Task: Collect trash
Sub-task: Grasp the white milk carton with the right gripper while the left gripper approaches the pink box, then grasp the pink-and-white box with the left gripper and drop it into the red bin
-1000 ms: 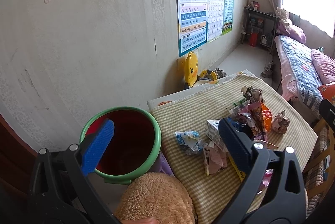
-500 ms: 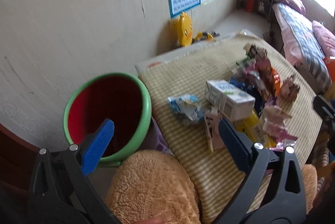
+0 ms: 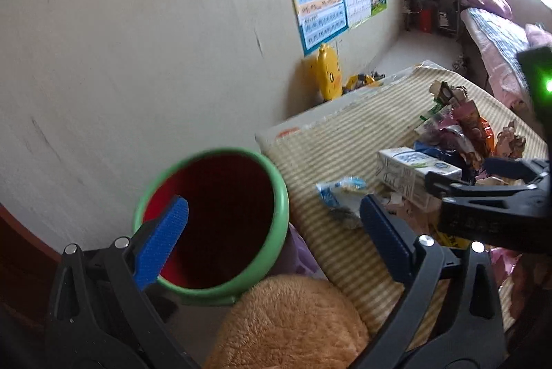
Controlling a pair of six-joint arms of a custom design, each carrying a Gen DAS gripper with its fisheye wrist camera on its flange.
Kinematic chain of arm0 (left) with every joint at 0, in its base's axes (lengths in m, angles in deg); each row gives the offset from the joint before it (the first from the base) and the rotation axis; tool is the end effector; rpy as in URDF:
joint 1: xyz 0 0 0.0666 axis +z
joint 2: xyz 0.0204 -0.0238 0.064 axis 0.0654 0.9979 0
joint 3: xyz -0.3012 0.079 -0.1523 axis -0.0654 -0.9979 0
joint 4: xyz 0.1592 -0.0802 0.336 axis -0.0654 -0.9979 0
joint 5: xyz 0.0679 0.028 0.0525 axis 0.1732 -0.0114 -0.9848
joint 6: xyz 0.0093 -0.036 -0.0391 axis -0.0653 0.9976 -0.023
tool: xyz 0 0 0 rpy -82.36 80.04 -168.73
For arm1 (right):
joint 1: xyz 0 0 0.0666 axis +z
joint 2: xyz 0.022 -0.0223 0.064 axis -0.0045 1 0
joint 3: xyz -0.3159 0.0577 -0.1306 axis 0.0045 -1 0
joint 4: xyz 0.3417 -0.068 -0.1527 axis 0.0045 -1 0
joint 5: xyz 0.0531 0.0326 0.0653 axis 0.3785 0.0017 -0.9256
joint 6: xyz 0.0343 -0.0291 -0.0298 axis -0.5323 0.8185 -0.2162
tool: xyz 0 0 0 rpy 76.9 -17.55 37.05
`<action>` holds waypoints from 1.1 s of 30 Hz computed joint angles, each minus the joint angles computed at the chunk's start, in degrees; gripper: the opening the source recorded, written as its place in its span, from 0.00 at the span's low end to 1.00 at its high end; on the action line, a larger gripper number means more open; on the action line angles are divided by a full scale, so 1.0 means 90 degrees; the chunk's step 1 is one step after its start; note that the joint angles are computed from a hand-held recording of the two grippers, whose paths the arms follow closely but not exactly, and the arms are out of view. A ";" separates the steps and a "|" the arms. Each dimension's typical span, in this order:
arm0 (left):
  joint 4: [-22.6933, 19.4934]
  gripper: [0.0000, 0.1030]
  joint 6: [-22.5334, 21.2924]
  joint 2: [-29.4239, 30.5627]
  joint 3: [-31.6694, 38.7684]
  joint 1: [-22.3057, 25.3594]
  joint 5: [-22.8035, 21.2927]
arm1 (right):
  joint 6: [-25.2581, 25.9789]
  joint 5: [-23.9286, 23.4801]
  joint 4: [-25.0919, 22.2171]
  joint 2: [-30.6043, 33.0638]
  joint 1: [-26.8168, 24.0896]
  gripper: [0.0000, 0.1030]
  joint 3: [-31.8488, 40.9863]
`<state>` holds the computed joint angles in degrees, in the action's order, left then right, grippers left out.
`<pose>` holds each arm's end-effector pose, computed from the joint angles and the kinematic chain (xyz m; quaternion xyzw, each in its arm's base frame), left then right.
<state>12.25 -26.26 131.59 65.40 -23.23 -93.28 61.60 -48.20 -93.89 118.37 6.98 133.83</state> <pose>0.5044 -0.2499 0.3700 0.2281 0.8881 0.0166 0.3987 0.4841 0.0567 0.3232 0.1881 0.9365 0.0319 0.2943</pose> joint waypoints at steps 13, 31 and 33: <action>-0.1360 0.91 0.0267 0.0716 0.0909 0.0047 0.1448 | -0.0370 0.0049 0.0619 -0.1555 -0.0270 0.49 -0.0851; -0.2706 0.43 0.0278 0.2347 0.2368 -0.0529 0.1882 | -0.0638 0.0475 0.0616 -0.2684 -0.0212 0.49 -0.1674; -0.2647 0.40 0.0244 0.2228 0.2256 -0.0484 0.2008 | -0.0687 0.0487 0.0623 -0.2727 -0.0197 0.49 -0.1692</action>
<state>-11.58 -24.07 151.64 85.70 -27.58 -75.21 55.42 -43.82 -88.29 93.82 5.21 118.61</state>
